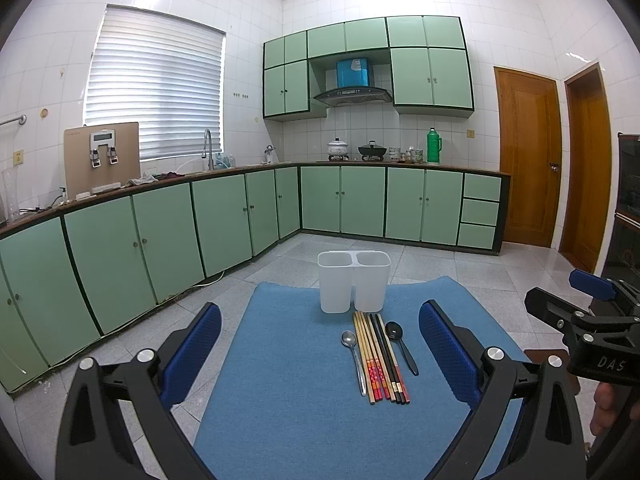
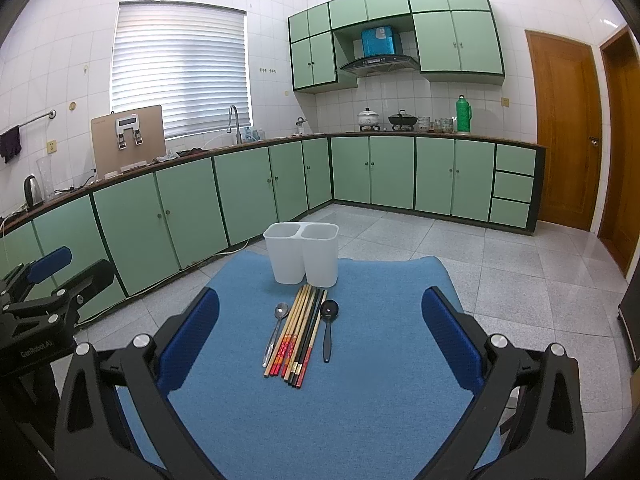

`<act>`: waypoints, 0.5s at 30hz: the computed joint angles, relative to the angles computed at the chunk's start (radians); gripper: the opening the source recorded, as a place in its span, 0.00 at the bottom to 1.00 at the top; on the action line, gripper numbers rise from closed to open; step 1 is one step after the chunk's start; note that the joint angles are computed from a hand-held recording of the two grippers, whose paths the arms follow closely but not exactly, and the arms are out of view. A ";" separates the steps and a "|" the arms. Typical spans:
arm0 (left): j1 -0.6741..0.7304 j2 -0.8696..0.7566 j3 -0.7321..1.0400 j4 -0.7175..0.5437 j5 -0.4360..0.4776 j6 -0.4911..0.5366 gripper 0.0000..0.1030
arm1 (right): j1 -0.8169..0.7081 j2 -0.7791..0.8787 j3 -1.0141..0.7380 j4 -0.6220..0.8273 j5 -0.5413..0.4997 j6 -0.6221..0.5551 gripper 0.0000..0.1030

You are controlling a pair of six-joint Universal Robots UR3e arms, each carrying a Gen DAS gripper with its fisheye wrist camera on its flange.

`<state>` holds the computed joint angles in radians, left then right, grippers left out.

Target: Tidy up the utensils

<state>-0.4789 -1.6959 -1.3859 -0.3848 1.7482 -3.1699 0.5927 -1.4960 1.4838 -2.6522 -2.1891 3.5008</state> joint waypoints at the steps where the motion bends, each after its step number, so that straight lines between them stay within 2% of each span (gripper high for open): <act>1: -0.018 -0.001 0.003 -0.001 0.018 -0.006 0.94 | -0.003 -0.002 0.001 0.001 0.003 -0.002 0.95; 15: -0.017 0.002 -0.001 -0.002 0.017 -0.006 0.94 | -0.013 -0.016 0.017 -0.001 0.011 -0.004 0.95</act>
